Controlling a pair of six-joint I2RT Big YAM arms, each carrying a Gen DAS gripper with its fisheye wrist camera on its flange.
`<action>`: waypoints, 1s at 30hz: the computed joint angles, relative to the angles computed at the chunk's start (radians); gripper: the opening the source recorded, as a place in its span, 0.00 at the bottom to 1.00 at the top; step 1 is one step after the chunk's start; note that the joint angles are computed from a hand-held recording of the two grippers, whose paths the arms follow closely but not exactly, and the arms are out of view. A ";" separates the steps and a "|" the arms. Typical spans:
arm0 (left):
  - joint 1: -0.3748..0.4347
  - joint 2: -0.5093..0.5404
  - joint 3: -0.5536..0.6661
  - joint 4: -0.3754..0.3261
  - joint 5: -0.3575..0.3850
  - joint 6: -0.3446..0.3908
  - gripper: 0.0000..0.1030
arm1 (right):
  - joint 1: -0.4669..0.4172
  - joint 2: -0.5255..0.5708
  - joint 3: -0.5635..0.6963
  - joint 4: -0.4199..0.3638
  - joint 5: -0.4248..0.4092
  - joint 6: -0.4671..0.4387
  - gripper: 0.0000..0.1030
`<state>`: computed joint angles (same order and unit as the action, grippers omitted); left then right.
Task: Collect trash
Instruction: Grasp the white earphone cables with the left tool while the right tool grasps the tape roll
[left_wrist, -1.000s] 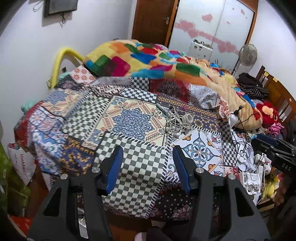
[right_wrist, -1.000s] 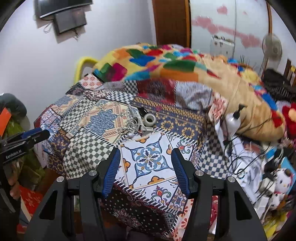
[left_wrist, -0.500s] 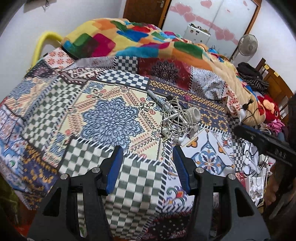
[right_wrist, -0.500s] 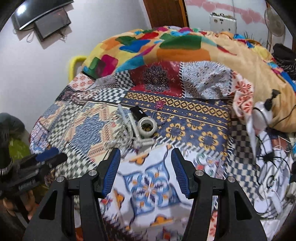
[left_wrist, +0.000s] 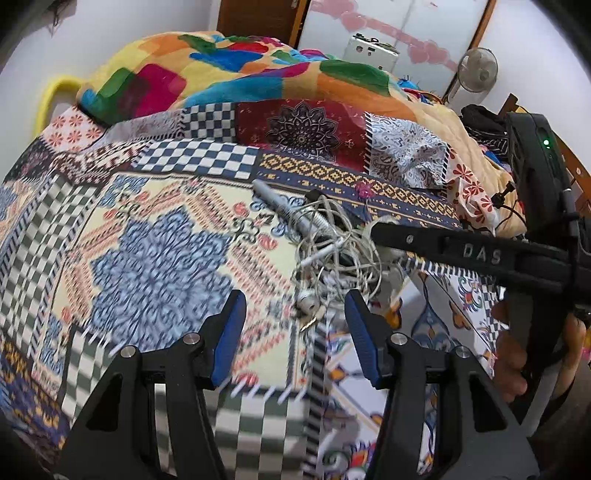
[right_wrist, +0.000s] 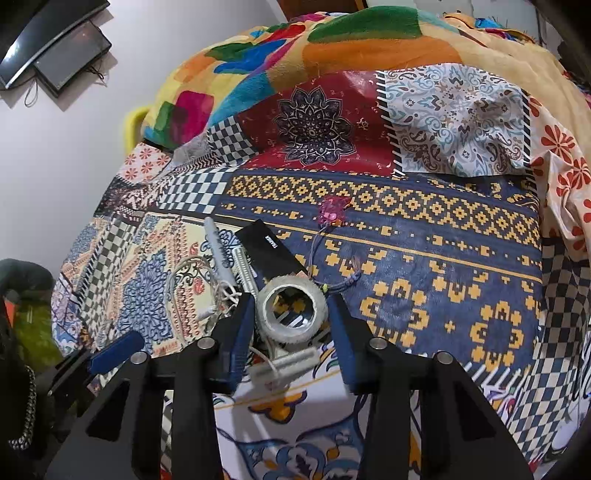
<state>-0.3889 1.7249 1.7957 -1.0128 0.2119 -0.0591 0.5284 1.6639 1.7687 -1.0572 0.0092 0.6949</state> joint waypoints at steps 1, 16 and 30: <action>-0.003 0.014 0.011 -0.002 0.001 0.000 0.53 | 0.000 -0.004 -0.006 0.006 0.003 -0.002 0.36; -0.028 0.056 0.007 0.046 0.010 0.016 0.15 | 0.012 -0.116 -0.115 0.029 0.105 -0.036 0.34; -0.002 -0.100 -0.026 0.020 0.029 -0.024 0.13 | 0.071 -0.184 -0.097 -0.057 0.169 -0.013 0.34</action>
